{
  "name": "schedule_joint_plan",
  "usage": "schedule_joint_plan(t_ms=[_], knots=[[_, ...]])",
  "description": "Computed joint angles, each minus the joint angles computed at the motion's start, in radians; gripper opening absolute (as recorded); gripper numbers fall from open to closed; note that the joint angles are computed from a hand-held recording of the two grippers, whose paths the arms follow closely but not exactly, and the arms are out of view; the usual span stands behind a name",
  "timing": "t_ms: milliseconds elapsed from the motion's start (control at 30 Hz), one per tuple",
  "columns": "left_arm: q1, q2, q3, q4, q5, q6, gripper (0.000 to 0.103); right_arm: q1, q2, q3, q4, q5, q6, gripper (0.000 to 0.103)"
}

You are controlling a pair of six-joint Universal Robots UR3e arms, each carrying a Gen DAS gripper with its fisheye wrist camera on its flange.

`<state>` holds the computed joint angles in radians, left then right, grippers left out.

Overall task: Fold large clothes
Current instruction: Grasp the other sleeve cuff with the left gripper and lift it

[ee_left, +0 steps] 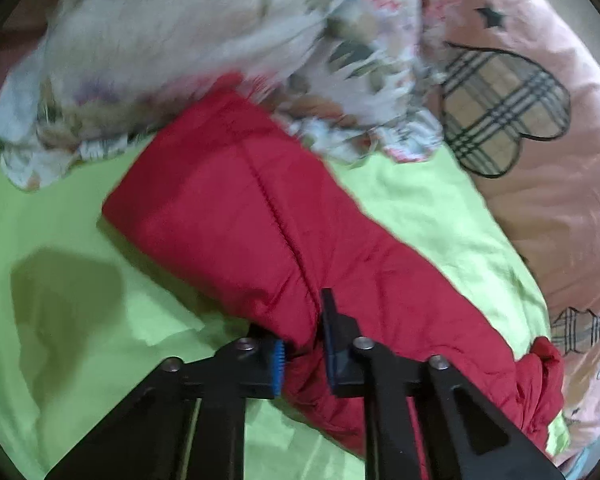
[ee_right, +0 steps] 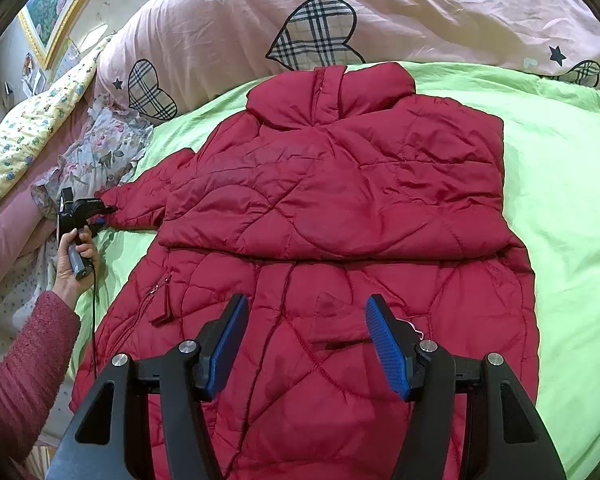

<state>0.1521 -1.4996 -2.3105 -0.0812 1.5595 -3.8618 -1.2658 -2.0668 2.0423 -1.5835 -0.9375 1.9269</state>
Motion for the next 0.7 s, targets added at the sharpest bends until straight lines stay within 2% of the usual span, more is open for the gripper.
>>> schedule_joint_plan(t_ms=[67, 200, 300, 467, 500, 533, 633, 700], knots=[[0.000, 0.097, -0.035, -0.028, 0.007, 0.038, 0.008, -0.007, -0.001, 0.001, 0.005, 0.004, -0.006, 0.063], [0.076, 0.368, -0.121, -0.137, -0.098, 0.145, 0.006, -0.012, 0.003, 0.002, 0.008, 0.006, -0.009, 0.063], [0.028, 0.502, -0.109, -0.231, -0.110, 0.181, 0.006, -0.018, 0.009, -0.003, 0.018, 0.007, -0.016, 0.063], [-0.227, 0.546, -0.027, -0.288, 0.013, 0.178, 0.005, -0.030, 0.004, -0.020, 0.056, 0.020, -0.034, 0.063], [-0.254, 0.565, -0.005, -0.320, 0.014, 0.196, 0.005, -0.033, 0.005, -0.025, 0.065, 0.023, -0.039, 0.063], [-0.321, 0.579, -0.008, -0.326, 0.061, 0.186, 0.005, -0.038, 0.007, -0.031, 0.076, 0.026, -0.044, 0.063], [-0.508, 0.514, 0.058, -0.331, 0.178, 0.177, 0.005, -0.053, 0.018, -0.047, 0.100, 0.034, -0.051, 0.063], [-0.591, 0.508, 0.092, -0.362, 0.221, 0.181, 0.005, -0.060, 0.025, -0.056, 0.112, 0.036, -0.049, 0.063]])
